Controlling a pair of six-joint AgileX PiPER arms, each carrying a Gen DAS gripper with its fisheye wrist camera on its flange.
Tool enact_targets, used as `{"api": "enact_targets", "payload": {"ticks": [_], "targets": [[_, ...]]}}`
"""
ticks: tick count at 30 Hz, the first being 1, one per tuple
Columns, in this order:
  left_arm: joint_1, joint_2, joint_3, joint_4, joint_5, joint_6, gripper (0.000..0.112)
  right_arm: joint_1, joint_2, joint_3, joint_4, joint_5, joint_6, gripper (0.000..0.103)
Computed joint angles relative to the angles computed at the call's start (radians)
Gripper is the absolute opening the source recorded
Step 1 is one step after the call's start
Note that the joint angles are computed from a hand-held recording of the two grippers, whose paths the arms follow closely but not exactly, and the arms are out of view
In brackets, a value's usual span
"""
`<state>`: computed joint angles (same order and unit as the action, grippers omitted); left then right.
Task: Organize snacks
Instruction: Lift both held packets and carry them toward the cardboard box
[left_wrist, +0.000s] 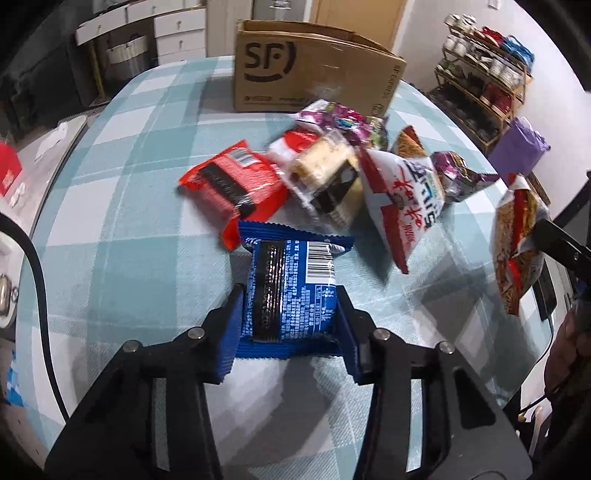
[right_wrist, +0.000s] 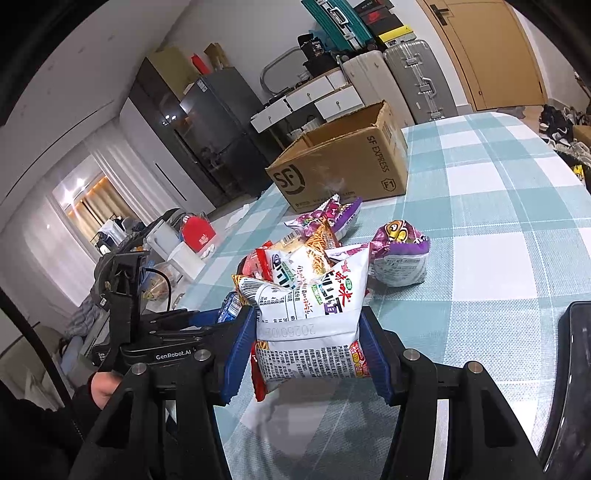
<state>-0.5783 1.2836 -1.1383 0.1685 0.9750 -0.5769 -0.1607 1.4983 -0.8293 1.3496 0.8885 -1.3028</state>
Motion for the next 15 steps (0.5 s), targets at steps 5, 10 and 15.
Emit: {"api": "enact_targets", "payload": {"ticks": [5, 10, 15], "targets": [[0.007, -0.051, 0.004, 0.006, 0.019, -0.014, 0.043, -0.002, -0.028, -0.001, 0.002, 0.001, 0.010, 0.057], [-0.008, -0.081, -0.031, 0.028, 0.059, -0.028, 0.043, -0.001, -0.060, 0.002, 0.003, 0.001, 0.027, 0.057], [-0.023, -0.079, -0.095, 0.053, 0.110, -0.040, 0.043, -0.013, -0.095, 0.005, 0.025, -0.008, 0.039, 0.057]]}}
